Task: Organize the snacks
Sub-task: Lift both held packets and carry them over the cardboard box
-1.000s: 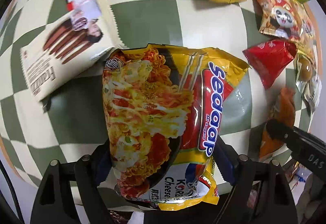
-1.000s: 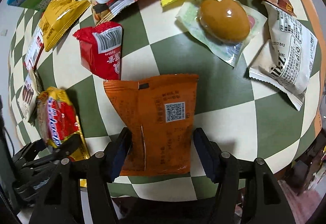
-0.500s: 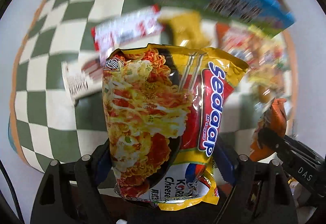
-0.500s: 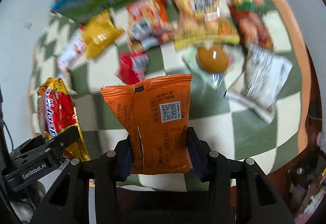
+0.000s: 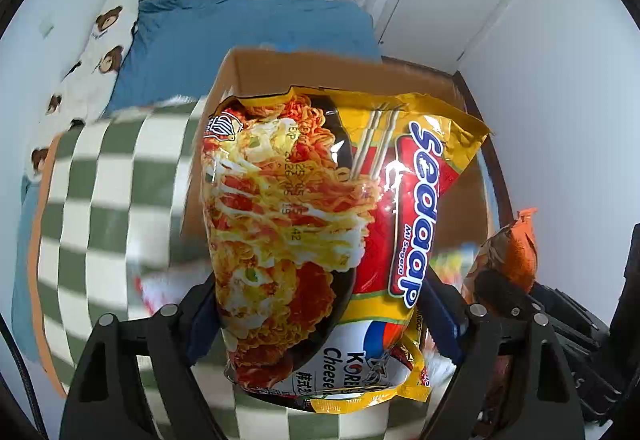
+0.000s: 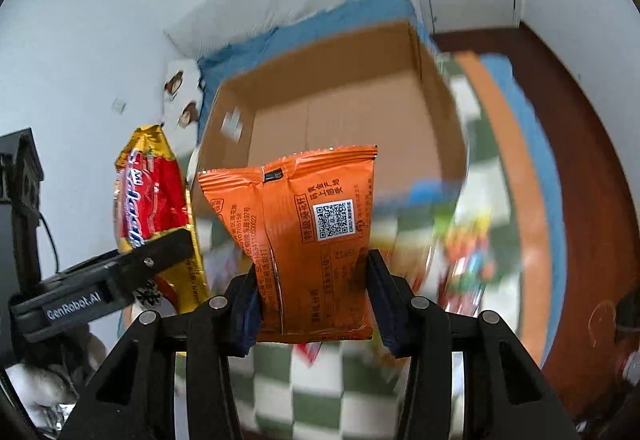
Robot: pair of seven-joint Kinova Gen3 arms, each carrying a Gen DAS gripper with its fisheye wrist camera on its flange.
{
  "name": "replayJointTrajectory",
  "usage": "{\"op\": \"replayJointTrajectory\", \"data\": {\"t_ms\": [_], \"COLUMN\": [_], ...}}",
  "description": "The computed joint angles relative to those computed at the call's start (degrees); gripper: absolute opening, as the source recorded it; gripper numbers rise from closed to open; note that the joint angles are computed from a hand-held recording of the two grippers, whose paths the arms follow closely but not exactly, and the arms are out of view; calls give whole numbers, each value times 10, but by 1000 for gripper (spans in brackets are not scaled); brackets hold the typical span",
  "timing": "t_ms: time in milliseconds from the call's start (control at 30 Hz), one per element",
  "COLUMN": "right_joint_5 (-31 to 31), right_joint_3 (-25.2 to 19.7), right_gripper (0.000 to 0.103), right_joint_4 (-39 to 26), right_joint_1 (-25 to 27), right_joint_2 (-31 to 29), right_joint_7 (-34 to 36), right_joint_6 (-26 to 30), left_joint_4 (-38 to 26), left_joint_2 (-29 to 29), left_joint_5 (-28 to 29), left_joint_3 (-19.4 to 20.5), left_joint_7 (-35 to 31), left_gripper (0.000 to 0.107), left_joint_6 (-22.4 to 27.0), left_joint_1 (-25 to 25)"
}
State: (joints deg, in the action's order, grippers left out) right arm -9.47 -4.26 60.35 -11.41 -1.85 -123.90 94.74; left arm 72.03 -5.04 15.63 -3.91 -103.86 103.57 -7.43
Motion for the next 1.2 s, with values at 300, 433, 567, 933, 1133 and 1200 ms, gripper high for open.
{"op": "replayJointTrajectory", "data": {"t_ms": [300, 433, 567, 933, 1133, 1200], "right_joint_5": [0, 18, 31, 31, 21, 23], "right_joint_3": [29, 29, 30, 24, 19, 20], "right_gripper": [49, 49, 49, 50, 79, 86], "right_joint_4": [-182, -248, -295, -314, -298, -289], "right_joint_1": [52, 55, 45, 37, 46, 45], "right_joint_2": [183, 250, 305, 361, 380, 377], "right_joint_7": [87, 112, 114, 116, 131, 138], "right_joint_6": [68, 106, 122, 125, 116, 111], "left_joint_4": [3, -15, -19, -30, 2, 4], "left_joint_2": [132, 173, 194, 225, 202, 195], "left_joint_5": [-13, -22, -43, -49, -60, -53], "left_joint_3": [39, 53, 60, 64, 61, 59], "left_joint_7": [64, 92, 103, 116, 93, 84], "left_gripper": [85, 85, 85, 85, 91, 91], "left_joint_6": [-65, -63, -64, -42, -70, -67], "left_joint_1": [23, 43, 58, 62, 57, 50]}}
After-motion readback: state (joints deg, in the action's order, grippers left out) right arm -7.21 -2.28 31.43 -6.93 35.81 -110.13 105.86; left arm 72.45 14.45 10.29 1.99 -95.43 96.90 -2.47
